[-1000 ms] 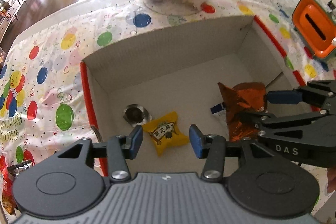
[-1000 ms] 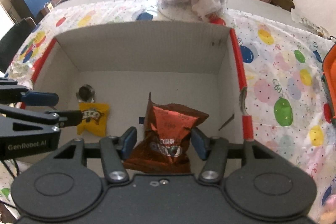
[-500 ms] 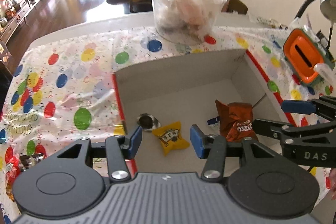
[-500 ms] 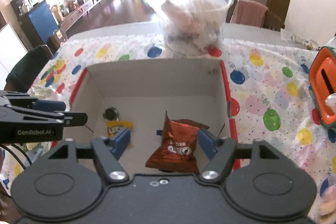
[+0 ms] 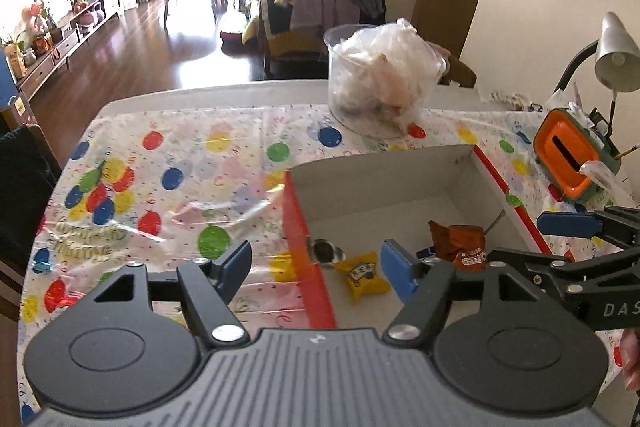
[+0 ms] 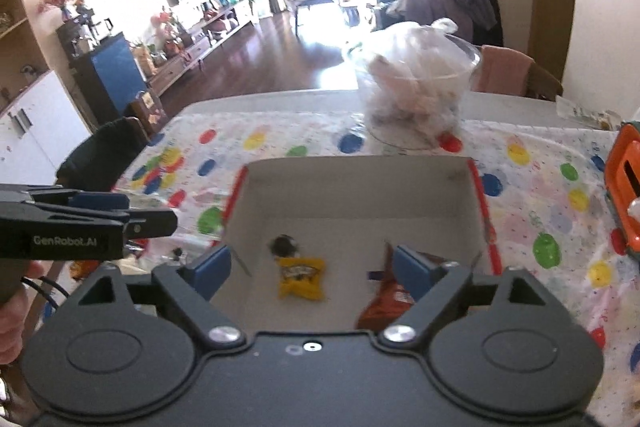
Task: Organize snacks
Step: 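Withdraw both tools from the box toward the remaining snacks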
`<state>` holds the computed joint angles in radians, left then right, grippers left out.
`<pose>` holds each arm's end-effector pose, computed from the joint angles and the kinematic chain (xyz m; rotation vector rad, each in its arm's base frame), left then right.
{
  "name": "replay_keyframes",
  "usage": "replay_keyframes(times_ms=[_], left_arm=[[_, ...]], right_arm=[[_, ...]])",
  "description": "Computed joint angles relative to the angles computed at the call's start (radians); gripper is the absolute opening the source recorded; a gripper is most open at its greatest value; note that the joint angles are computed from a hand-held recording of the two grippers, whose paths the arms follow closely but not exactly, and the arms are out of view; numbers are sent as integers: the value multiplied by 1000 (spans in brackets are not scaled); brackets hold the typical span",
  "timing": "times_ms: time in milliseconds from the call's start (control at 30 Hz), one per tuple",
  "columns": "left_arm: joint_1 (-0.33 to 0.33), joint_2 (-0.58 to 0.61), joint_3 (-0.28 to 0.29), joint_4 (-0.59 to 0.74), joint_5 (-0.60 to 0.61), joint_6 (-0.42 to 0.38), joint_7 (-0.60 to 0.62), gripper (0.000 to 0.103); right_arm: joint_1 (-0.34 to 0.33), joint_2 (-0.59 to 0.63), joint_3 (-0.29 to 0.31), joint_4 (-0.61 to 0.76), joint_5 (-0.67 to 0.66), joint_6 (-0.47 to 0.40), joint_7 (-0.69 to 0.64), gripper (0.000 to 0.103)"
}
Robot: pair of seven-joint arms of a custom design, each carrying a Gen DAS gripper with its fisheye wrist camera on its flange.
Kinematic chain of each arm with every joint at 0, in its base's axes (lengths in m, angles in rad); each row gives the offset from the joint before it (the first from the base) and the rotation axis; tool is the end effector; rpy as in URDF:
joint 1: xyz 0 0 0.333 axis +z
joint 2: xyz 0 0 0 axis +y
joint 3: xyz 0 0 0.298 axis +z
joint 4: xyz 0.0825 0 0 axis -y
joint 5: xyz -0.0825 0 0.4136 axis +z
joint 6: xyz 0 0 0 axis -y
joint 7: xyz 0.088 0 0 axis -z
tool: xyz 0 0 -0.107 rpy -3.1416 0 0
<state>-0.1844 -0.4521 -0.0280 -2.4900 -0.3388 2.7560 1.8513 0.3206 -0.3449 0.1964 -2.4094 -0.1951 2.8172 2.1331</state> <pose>0.4779 -0.0897 0.4998 -1.6379 2.0609 -0.8930 0.4434 0.2688 0.4951 -1.8284 1.6046 -0.4713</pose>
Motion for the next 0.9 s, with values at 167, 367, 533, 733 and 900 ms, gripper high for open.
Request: replay_keyframes(times_ms=[167,367,533,733,900], left_arm=[[2,-55,52,-49,-30,22,64,77],[4,-99,136,-83,-69,31,174,81],[40,-98,186,-82,-101,28,259,83],[100,-48,241,-30,-153,-22,362,83],[164,17,268,32,-206,-76,471,83]], right_arm=[[-8,28,54,31,-58,21,67,98],[13,103,89,97,-132,21,171,102],[44,179,106,166,-225,-8,272,103],[126,279,77,250,-286,-44,340,103],[198,369,45,336,-340,-101,416,103]])
